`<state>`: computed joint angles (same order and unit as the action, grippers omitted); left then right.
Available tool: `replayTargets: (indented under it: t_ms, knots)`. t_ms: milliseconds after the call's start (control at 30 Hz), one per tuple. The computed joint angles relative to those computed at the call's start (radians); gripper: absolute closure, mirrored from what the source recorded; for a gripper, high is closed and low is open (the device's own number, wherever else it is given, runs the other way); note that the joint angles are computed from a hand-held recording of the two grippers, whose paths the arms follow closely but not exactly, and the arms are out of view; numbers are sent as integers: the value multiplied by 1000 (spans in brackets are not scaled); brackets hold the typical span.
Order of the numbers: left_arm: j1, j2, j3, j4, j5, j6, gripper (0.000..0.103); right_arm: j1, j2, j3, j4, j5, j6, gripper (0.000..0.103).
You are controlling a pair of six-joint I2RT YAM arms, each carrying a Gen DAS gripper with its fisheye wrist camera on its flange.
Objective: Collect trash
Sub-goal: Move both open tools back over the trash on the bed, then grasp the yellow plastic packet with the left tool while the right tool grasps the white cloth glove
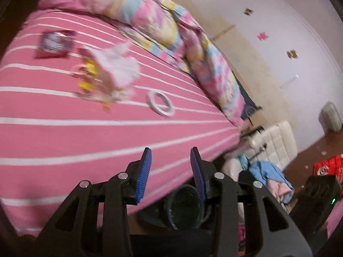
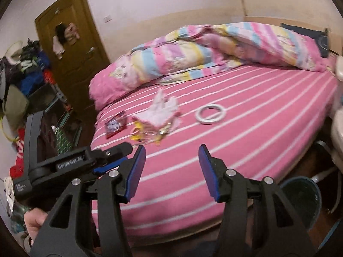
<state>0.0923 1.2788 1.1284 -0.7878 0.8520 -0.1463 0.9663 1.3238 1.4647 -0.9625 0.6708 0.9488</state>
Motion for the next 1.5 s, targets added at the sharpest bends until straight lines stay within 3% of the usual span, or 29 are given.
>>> replayTargets:
  t_ms: [233, 467, 633, 900, 1133, 1333, 1500]
  knots:
    - [205, 186, 41, -35, 39, 165, 66, -46, 262, 176, 95, -81, -118, 51]
    - [200, 360, 173, 12, 1, 177, 66, -143, 393, 169, 273, -144, -299, 51]
    - [129, 493, 277, 55, -105, 192, 66, -226, 456, 138, 393, -211, -389, 51]
    - [23, 671, 448, 68, -207, 163, 66, -357, 633, 327, 391, -327, -446, 51]
    - [-21, 776, 567, 54, -226, 121, 66, -435, 747, 451, 368, -415, -460, 50]
    - [-27, 833, 634, 60, -220, 68, 65, -480, 797, 499, 359, -471, -403, 32]
    - [-42, 822, 621, 80, -226, 63, 72, -498, 823, 515, 377, -497, -385, 31]
